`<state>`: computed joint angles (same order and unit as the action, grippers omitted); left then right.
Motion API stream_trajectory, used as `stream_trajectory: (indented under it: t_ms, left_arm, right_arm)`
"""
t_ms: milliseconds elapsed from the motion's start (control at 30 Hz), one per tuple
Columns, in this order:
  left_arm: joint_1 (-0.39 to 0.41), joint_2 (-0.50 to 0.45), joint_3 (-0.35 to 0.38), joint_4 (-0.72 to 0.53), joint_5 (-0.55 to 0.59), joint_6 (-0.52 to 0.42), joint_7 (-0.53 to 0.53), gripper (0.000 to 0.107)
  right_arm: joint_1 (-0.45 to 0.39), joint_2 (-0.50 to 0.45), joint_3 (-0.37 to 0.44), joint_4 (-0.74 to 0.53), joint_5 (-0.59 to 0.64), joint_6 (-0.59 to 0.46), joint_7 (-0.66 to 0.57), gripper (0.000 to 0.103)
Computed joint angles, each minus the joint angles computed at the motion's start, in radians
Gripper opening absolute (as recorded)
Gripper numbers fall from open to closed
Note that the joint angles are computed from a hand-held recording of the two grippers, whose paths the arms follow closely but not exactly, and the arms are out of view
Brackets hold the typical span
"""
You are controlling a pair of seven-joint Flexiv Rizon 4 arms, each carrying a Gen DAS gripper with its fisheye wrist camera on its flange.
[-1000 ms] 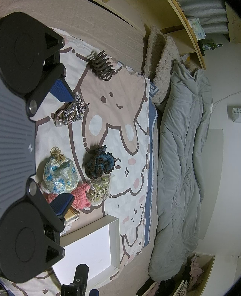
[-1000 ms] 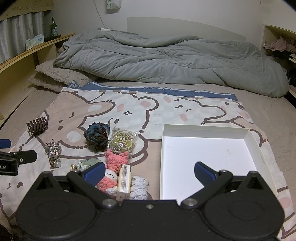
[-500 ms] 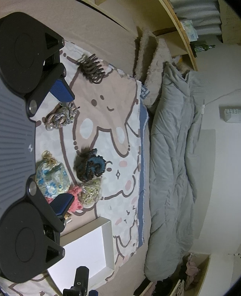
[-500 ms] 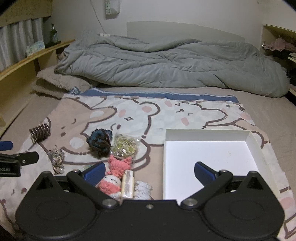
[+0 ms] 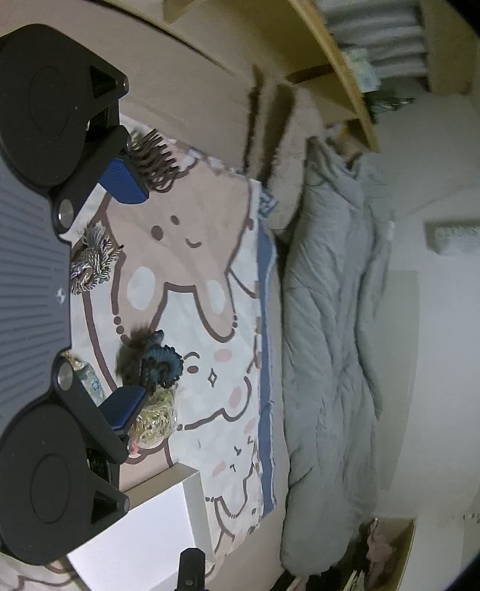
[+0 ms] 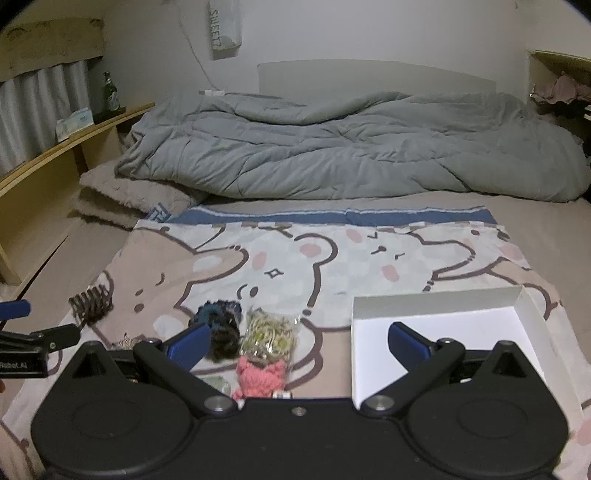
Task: Organize objects
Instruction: 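Lower the left tool onto the blue-gold rope knot while the right tool grasps the gold box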
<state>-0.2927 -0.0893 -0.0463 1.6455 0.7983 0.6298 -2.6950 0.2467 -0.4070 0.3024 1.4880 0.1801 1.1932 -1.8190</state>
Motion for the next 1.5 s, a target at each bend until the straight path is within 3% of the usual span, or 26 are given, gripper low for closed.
stream_trajectory:
  t_ms: [333,500,633,733,800,833,967,1067,1233,1400,1500]
  left_arm:
    - [0.052,-0.048,0.044,0.001,-0.075,-0.006,-0.005,0.103]
    - [0.075,-0.074,0.072,0.042,-0.101,0.081,-0.049,0.103]
    - [0.097,-0.102,0.086,0.062,-0.173,0.124,-0.037,0.103]
    - [0.123,-0.122,0.092,0.084,-0.297,0.138,-0.004,0.103]
    - [0.127,-0.129,0.102,0.097,-0.342,0.144,-0.026,0.103]
    - [0.129,-0.132,0.107,0.104,-0.363,0.150,-0.043,0.103]
    - [0.152,-0.138,0.111,0.160,-0.480,0.216,-0.056,0.091]
    - [0.162,-0.145,0.113,0.191,-0.548,0.252,-0.062,0.086]
    - [0.163,-0.158,0.122,0.223,-0.603,0.331,-0.087,0.075]
    - [0.154,-0.190,0.136,0.205,-0.605,0.356,-0.116,0.064]
    - [0.158,-0.213,0.132,0.193,-0.632,0.349,-0.086,0.061]
  right_arm:
    - [0.038,-0.095,-0.018,-0.087,-0.053,-0.039,0.070,0.103]
    - [0.039,-0.133,-0.016,-0.110,-0.050,-0.086,0.100,0.103]
    - [0.019,-0.159,0.000,-0.167,-0.025,-0.248,0.102,0.103]
    - [0.033,-0.164,-0.026,-0.169,-0.030,-0.299,0.130,0.088]
    - [0.029,-0.171,-0.027,-0.183,-0.022,-0.342,0.130,0.075]
    - [0.028,-0.176,-0.028,-0.192,-0.018,-0.366,0.132,0.073]
    - [0.007,-0.191,-0.014,-0.230,0.022,-0.451,0.086,0.049]
    - [-0.011,-0.205,-0.003,-0.276,0.073,-0.538,0.069,0.043]
    - [0.011,-0.209,-0.032,-0.286,0.065,-0.573,0.055,0.041]
    - [0.015,-0.230,-0.037,-0.322,0.061,-0.641,0.028,0.025]
    - [0.019,-0.236,-0.037,-0.335,0.062,-0.672,0.009,0.022]
